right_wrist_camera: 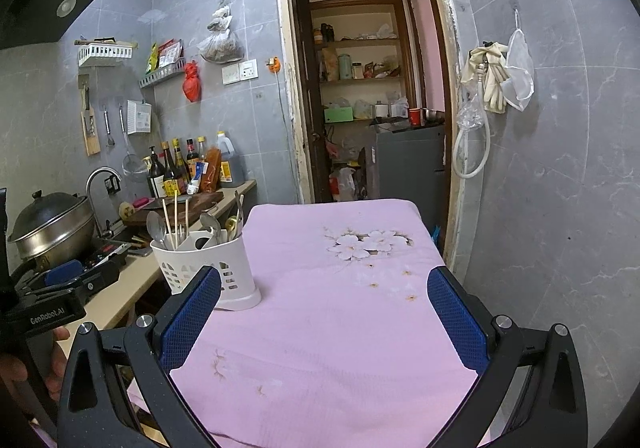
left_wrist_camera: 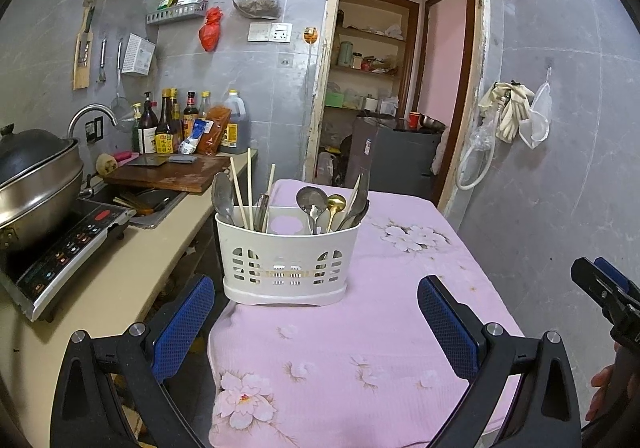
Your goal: Organize utensils
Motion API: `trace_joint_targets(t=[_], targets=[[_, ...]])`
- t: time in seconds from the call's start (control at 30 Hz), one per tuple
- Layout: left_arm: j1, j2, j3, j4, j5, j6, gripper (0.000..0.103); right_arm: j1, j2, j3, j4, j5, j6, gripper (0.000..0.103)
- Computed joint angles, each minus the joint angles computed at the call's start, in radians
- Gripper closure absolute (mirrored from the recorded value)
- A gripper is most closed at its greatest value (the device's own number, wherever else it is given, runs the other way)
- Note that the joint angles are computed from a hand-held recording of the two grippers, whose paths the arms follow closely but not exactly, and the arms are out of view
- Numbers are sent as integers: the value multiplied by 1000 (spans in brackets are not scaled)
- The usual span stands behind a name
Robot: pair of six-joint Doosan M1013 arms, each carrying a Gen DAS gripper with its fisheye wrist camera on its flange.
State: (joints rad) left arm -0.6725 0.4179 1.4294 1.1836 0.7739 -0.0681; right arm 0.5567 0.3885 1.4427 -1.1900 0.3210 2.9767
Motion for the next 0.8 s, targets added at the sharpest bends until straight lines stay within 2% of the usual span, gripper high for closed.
trace_joint_targets(t=[0.8], targets=[[4, -5, 6, -1, -7, -20, 1, 6, 3, -4, -6, 7, 6, 1]])
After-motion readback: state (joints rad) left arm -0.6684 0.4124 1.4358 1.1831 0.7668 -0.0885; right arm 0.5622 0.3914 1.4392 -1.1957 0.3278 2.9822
